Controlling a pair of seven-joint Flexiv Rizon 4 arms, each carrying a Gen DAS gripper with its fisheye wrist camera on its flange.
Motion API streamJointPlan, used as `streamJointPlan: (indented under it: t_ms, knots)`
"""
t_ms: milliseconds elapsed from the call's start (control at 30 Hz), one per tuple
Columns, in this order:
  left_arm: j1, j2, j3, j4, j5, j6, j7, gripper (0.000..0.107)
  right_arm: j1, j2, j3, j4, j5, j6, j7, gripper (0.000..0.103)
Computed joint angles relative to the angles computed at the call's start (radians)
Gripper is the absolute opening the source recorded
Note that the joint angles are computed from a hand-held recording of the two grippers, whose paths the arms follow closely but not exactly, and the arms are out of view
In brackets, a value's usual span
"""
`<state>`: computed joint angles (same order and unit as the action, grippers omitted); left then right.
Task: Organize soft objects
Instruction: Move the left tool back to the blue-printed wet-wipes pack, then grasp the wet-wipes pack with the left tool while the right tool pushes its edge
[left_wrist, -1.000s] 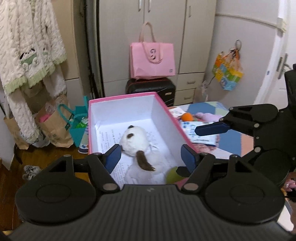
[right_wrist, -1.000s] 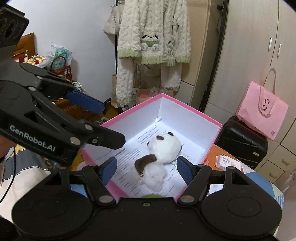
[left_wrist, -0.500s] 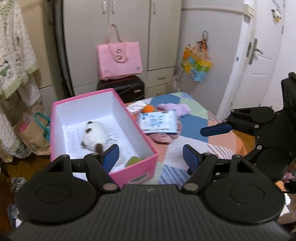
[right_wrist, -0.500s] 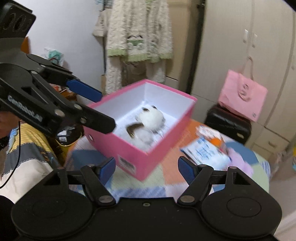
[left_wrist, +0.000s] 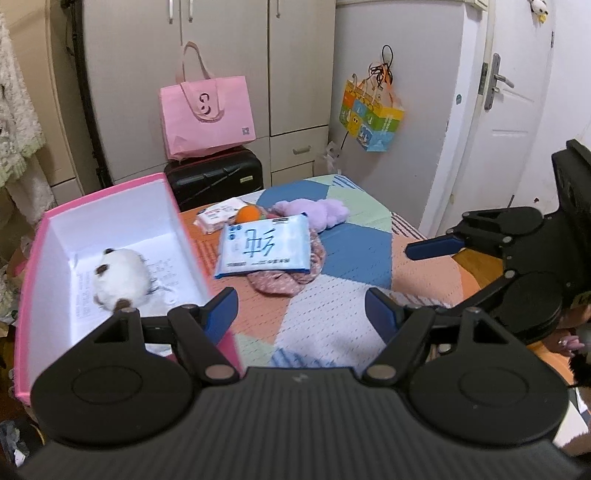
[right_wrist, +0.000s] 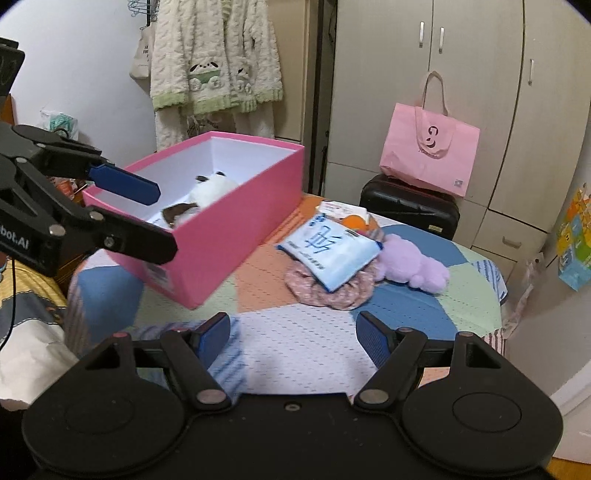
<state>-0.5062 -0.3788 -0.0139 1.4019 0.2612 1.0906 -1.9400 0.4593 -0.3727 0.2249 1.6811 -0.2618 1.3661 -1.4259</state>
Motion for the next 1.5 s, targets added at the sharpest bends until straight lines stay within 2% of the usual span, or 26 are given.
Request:
streamJointPlan:
  t_ms: [133, 333, 533, 667, 767, 867, 933, 1033, 1100, 1167, 1233, 1300, 1333, 1367, 1400, 1467, 1500]
  knots:
    - [-0.007, -0.087, -0.002, -0.096, -0.017, -0.021, -0.010, 0.075, -0.025, -0.059, 0.010, -0.030, 0.021, 0.029, -0.049, 0.082]
    - [-0.064, -0.220, 0.070, -0.272, 0.031, -0.095, -0.100, 0.075, -0.030, -0.134, -0.026, -0.070, -0.007, 0.079, -0.076, 0.082]
    - [-0.079, -0.311, 0.113, -0.360, 0.042, -0.106, -0.224, 0.075, -0.098, -0.204, 0.033, -0.137, 0.006, 0.100, -0.166, 0.083]
    - [-0.071, -0.359, 0.114, -0.404, 0.025, -0.102, -0.252, 0.075, -0.099, -0.238, 0.023, -0.168, 0.002, 0.118, -0.202, 0.085]
    - [-0.083, -0.395, 0.149, -0.456, 0.042, -0.119, -0.306, 0.075, -0.145, -0.273, 0.101, -0.220, 0.043, 0.085, -0.240, 0.085]
    - [-0.074, -0.428, 0.167, -0.512, 0.046, -0.112, -0.367, 0.075, -0.148, -0.300, 0.129, -0.255, 0.069, 0.096, -0.282, 0.085]
    - [-0.054, -0.444, 0.154, -0.549, 0.033, -0.130, -0.351, 0.075, -0.139, -0.319, 0.138, -0.278, 0.077, 0.110, -0.300, 0.085]
    - [-0.020, -0.452, 0.120, -0.573, -0.001, -0.156, -0.281, 0.075, -0.163, -0.356, 0.215, -0.332, 0.107, 0.092, -0.343, 0.081]
    - [-0.004, -0.444, 0.101, -0.556, -0.022, -0.147, -0.252, 0.075, -0.146, -0.370, 0.214, -0.369, 0.127, 0.059, -0.341, 0.075]
    - [0.008, -0.436, 0.082, -0.532, -0.053, -0.128, -0.231, 0.074, -0.115, -0.379, 0.181, -0.393, 0.141, 0.047, -0.323, 0.064]
    - [0.000, -0.439, 0.092, -0.536, -0.062, -0.138, -0.239, 0.075, -0.080, -0.379, 0.129, -0.407, 0.145, 0.028, -0.285, 0.057]
    - [-0.007, -0.447, 0.098, -0.542, -0.068, -0.147, -0.248, 0.075, -0.063, -0.376, 0.096, -0.407, 0.150, 0.025, -0.253, 0.035]
    - [-0.006, -0.451, 0.096, -0.542, -0.074, -0.147, -0.251, 0.074, -0.063, -0.373, 0.093, -0.406, 0.155, 0.022, -0.244, 0.028]
    - [-0.005, -0.456, 0.092, -0.543, -0.083, -0.148, -0.256, 0.075, -0.067, -0.368, 0.094, -0.401, 0.162, 0.023, -0.236, 0.004]
    - [-0.002, -0.459, 0.088, -0.538, -0.091, -0.137, -0.262, 0.075, -0.068, -0.362, 0.089, -0.391, 0.168, 0.033, -0.226, 0.000]
    - [-0.002, -0.463, 0.097, -0.524, -0.092, -0.095, -0.286, 0.075, -0.054, -0.348, 0.048, -0.366, 0.148, 0.060, -0.181, 0.000]
    - [-0.016, -0.470, 0.127, -0.532, -0.075, -0.085, -0.321, 0.075, -0.069, -0.350, 0.066, -0.368, 0.156, 0.054, -0.201, 0.000]
